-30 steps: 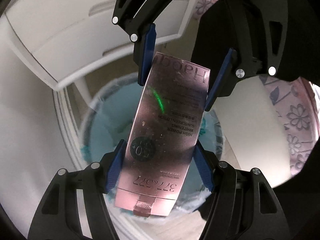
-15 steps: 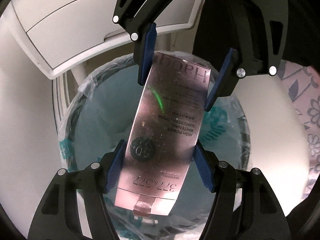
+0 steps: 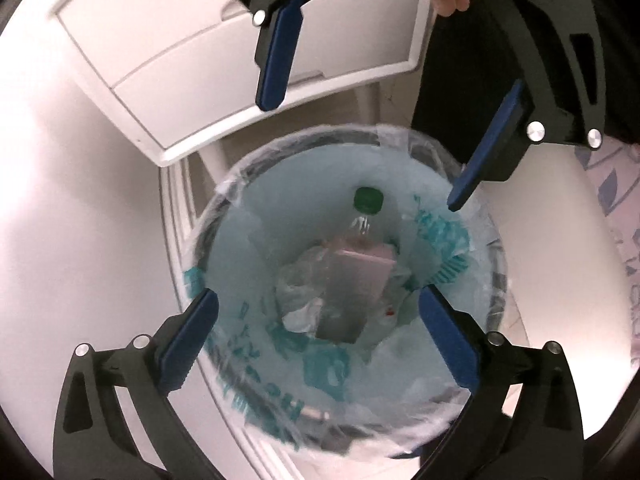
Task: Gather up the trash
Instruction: 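Open both tools to drop the pink box into the bin, then move both tools back toward the gold box on the nightstand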
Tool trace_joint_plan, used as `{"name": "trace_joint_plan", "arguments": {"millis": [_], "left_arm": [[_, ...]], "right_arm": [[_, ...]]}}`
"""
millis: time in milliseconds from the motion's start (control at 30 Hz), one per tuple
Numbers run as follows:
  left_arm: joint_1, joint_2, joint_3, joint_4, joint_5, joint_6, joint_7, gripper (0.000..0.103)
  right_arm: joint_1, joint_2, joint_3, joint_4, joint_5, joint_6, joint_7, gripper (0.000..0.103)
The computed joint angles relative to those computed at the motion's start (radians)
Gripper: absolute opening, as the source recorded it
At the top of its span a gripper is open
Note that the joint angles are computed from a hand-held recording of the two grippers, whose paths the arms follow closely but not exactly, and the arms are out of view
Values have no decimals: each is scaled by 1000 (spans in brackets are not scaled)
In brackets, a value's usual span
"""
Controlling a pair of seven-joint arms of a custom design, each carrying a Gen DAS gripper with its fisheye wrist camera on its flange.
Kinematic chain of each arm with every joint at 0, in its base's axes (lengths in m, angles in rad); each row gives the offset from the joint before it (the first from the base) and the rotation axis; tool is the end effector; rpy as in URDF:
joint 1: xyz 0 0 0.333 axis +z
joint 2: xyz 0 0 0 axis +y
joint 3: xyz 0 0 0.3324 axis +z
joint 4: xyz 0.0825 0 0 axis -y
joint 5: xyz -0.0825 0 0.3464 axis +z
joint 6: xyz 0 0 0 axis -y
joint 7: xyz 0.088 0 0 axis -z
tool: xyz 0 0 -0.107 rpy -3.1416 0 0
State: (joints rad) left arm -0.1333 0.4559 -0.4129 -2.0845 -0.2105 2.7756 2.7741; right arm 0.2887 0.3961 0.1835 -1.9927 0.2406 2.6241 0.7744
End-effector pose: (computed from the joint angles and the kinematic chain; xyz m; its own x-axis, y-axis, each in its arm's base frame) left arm 0.5214 -0.2883 0.2911 -0.9916 -0.0876 -0.0948 -0.0489 0.9346 -0.3523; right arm 0.5508 0.2656 0.3307 0.8688 -0.4949 -0.0145 -0.4744 -0.8238 -0.3103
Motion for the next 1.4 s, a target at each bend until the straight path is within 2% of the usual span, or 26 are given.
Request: {"name": "trace_joint_plan", "arguments": {"millis": [267,467,567,700,833,1100,1167,1400], "left_arm": [[13,-128,-27,-66,-110,18,-30,97],[24,-195,-37,-43,-272,-8,2,97],[8,-219,-24,-22,-350,-13,28,97],[-38,-218,14,69,-376,-39,-24,97],[-72,-188,29,174,-368,-63,-88,97],[-136,-83,31,411,-255,-101,-242,97],[-151,-49,31,477,-212,-127,-271,97],[-236,98,59,759,-27,-264,-381,97]], "right_arm": [[-14,-94,7,-37,68,24,-10,93],[-31,-169,12,-90,208,75,-4,93],[-42,-226,3,-127,301,113,-1,93],[-50,-301,-31,-175,407,158,15,93],[-55,-373,-83,-220,457,193,55,93],[-95,-447,-172,-266,309,247,280,93],[-118,-458,-183,-270,213,261,372,93],[-169,-446,-230,-229,175,255,426,93]]}}
